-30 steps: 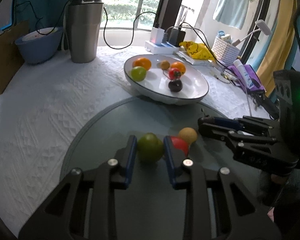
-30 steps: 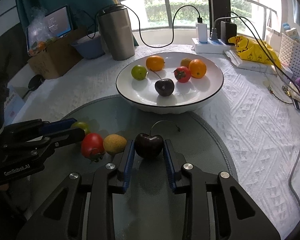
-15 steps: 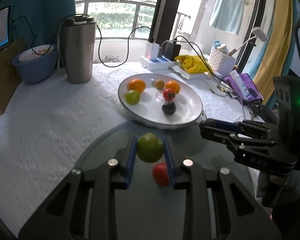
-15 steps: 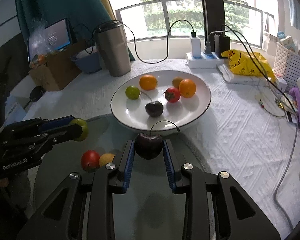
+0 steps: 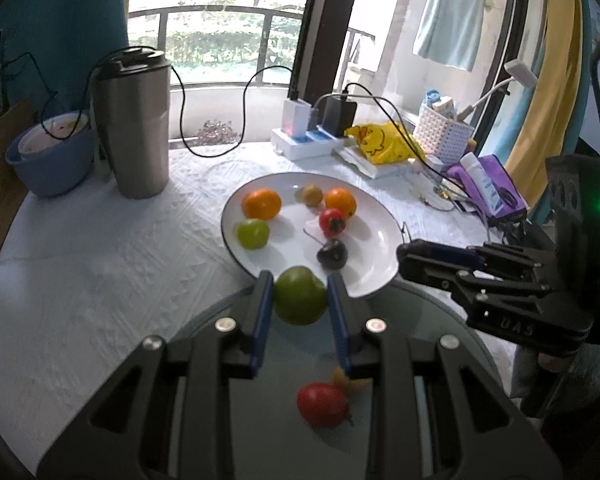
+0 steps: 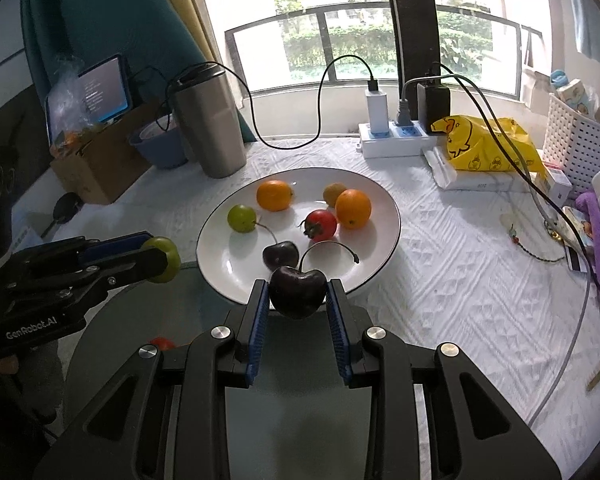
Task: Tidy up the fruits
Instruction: 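Carry lime and cherry over the white plate and open both tools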
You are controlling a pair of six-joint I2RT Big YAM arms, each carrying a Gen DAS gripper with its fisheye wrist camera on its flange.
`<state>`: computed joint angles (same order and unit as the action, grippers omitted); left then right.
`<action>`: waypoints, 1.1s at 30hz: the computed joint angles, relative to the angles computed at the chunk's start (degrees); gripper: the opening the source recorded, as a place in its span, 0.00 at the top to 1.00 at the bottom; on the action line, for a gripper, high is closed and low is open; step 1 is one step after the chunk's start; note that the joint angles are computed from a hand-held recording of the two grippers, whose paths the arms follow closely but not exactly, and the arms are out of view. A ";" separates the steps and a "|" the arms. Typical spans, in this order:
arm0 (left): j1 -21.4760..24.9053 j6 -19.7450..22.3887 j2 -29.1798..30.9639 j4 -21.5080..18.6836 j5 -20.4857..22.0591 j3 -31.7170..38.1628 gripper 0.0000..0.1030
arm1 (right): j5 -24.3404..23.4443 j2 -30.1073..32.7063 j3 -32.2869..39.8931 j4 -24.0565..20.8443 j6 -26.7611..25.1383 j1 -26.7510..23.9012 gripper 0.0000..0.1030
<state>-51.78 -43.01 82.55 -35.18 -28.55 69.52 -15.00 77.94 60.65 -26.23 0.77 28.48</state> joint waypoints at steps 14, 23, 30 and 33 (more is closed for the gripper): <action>3.35 2.30 3.47 1.57 3.53 2.21 0.72 | -1.94 4.46 3.40 -0.23 -0.53 -0.85 0.69; 4.27 2.26 4.29 1.17 5.73 2.68 0.72 | -0.34 5.84 4.97 -1.72 -1.30 -0.27 0.69; 3.98 1.92 3.78 0.87 5.14 2.51 0.71 | 0.93 5.36 5.02 -2.23 -1.26 0.05 0.69; 3.71 1.76 3.51 0.60 4.69 2.53 0.71 | 1.24 4.46 4.57 -2.29 -1.18 0.31 0.69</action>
